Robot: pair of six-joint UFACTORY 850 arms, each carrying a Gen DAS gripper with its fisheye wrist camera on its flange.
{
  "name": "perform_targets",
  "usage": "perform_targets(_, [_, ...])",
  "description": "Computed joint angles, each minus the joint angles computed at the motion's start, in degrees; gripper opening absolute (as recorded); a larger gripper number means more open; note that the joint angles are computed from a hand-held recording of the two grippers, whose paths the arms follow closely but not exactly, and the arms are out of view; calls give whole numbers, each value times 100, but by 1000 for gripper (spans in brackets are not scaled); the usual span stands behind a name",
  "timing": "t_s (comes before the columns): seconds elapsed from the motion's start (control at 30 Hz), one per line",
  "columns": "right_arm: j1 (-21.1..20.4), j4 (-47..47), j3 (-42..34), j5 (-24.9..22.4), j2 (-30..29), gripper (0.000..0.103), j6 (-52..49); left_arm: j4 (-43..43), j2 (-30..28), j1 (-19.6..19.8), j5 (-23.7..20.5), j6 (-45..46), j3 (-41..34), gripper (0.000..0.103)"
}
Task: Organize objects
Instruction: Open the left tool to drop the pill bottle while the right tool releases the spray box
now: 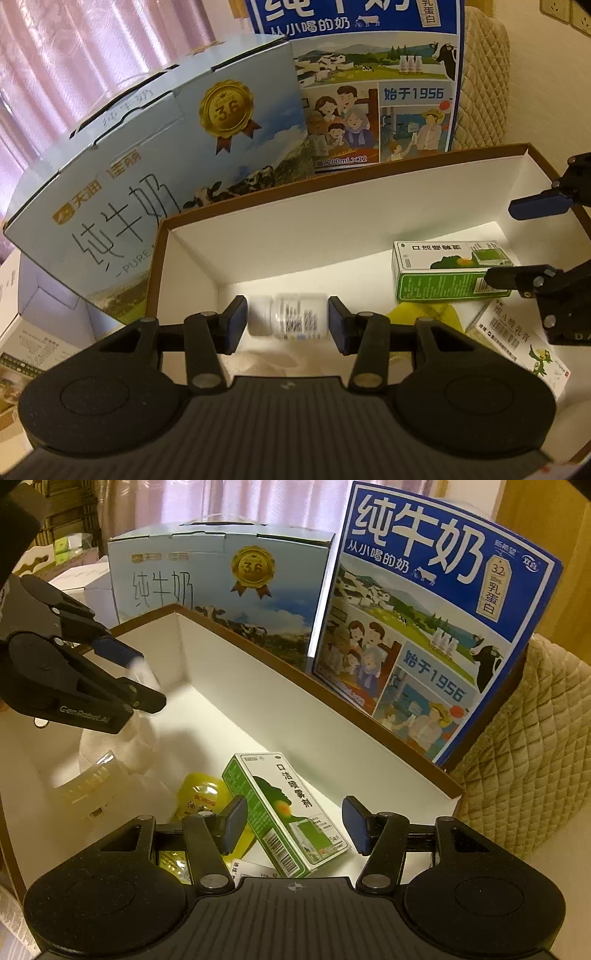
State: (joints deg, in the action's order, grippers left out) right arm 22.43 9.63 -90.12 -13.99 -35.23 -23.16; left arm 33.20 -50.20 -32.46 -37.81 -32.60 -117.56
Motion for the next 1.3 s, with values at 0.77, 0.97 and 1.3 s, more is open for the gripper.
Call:
perform_targets(0.77, [109, 2151, 1220, 539, 981, 68, -942, -44, 1100, -35, 431, -443, 1394, 84])
perform_targets(0.97, [159, 2605, 1654, 694, 1380, 69, -1039, -26, 1564, -124, 628, -660, 1891, 85])
perform_targets(1.3, [317, 2929, 2337, 931, 2135, 70, -977, 303, 2257, -309, 761, -1369, 2575, 85])
